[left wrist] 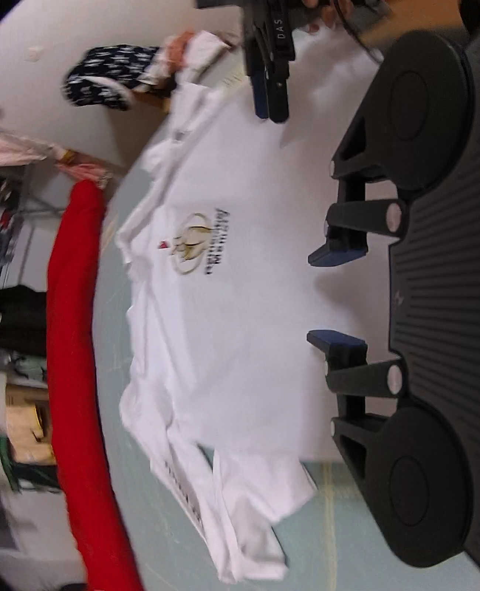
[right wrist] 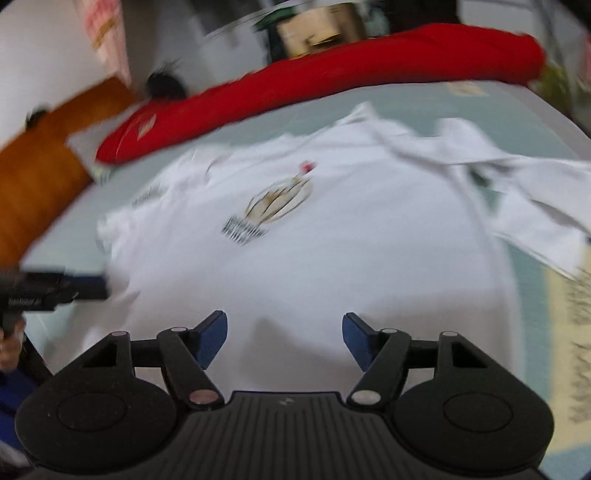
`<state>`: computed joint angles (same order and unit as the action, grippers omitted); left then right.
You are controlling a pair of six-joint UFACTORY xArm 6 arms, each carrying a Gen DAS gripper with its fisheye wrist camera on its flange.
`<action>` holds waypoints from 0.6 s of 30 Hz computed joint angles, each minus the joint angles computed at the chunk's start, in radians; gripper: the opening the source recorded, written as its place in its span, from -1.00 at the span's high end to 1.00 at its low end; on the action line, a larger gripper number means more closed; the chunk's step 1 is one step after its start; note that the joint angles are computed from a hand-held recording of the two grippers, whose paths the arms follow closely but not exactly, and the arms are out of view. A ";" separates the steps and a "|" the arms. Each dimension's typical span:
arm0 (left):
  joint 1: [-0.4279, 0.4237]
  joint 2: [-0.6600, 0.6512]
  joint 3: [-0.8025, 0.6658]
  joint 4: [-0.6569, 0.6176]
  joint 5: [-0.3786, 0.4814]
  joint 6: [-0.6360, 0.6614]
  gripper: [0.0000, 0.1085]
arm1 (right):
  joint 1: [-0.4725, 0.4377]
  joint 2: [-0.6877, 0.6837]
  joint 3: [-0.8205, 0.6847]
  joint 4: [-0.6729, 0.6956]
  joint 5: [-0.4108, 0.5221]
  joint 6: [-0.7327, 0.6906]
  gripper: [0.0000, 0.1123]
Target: Fold clothes
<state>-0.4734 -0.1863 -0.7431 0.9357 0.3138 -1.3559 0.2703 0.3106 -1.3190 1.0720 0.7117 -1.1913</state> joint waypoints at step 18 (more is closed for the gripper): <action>0.042 -0.060 0.035 0.204 -0.028 -0.173 -0.05 | 0.097 -0.115 0.190 0.107 -0.318 -0.227 -0.83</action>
